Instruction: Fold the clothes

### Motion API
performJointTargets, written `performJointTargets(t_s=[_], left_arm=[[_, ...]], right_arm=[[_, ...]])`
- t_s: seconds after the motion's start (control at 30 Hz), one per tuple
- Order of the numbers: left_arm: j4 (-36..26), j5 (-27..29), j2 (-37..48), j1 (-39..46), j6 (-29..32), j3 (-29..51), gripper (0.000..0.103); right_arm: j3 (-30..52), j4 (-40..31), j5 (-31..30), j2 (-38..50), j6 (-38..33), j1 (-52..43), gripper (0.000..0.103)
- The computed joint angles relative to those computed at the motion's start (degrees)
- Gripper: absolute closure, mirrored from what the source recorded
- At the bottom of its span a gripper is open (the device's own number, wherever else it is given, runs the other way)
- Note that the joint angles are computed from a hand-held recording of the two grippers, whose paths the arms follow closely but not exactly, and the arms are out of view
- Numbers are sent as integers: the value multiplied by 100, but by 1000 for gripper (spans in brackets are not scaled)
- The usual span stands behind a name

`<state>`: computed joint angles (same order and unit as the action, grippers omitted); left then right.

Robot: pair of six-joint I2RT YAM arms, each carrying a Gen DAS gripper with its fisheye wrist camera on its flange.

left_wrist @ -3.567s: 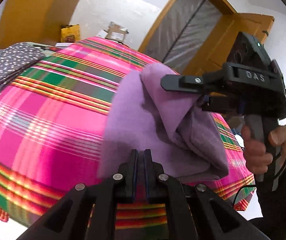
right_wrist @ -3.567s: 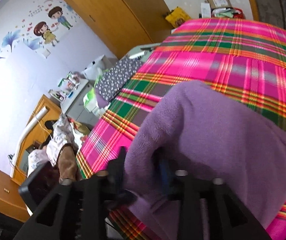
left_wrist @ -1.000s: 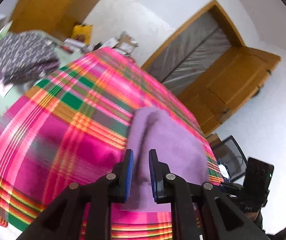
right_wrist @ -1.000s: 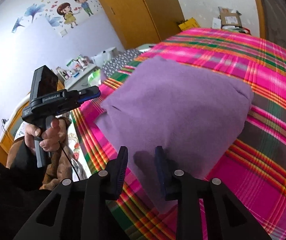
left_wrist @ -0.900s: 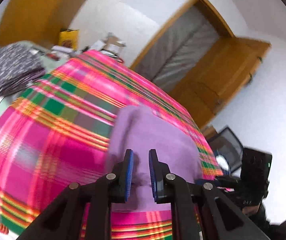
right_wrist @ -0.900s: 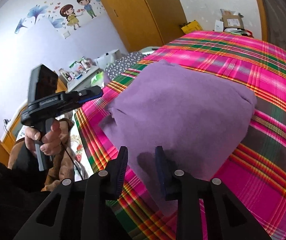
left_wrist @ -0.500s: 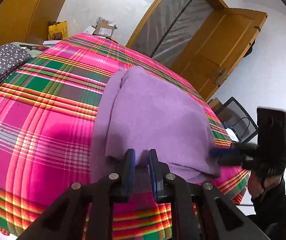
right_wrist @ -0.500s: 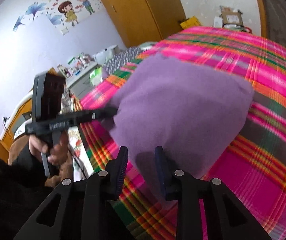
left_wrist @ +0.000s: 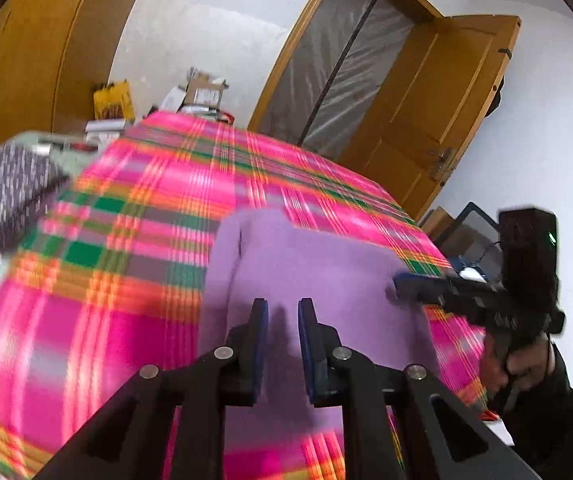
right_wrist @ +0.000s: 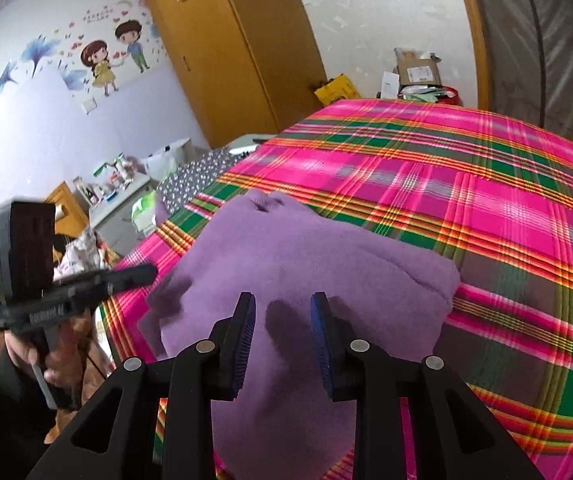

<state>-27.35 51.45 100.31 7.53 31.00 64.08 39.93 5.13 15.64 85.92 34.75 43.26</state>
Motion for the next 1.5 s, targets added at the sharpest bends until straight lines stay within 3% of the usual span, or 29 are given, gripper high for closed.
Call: performJointTargets(t_s=[0.03, 0.2, 0.33, 0.4, 0.43, 0.5, 0.73, 0.9, 0.97, 1.2, 1.33, 1.5], left_arm=[[87, -128, 87, -130, -107, 138, 71], [-113, -855, 1033, -728, -665, 1348, 70], [-533, -783, 1548, -837, -651, 1955, 70], [-742, -692, 1739, -832, -646, 2185, 77], [-803, -682, 1809, -835, -648, 2264, 86], [-768, -757, 1840, -852, -665, 2258, 88], [-741, -825, 2049, -878, -581, 2352, 89], [-853, -653, 2166, -825, -499, 2460, 88], [-898, -582, 2057, -742, -448, 2372, 87], [-405, -228, 1046, -191, -275, 1266, 87], [-627, 127, 560, 104, 395, 623, 87], [-668, -147, 230, 221, 1221, -176, 87]], right_arm=[[-31, 18, 52, -40, 32, -2, 73], [-375, 128, 347, -443, 293, -78, 70], [-600, 128, 388, -636, 459, -279, 70], [-691, 183, 291, -665, 492, -419, 70], [-720, 201, 244, -664, 515, -490, 70], [-764, 267, 192, -660, 545, -573, 70], [-524, 160, -3, -224, 431, -852, 74], [-668, 666, -435, 189, 711, -1431, 74], [-842, 831, -623, 80, 994, -1549, 74], [-1147, 613, -58, -802, 864, -924, 74], [-968, 417, 241, -906, 541, -357, 74], [-487, 400, 263, -357, 86, 28, 74]])
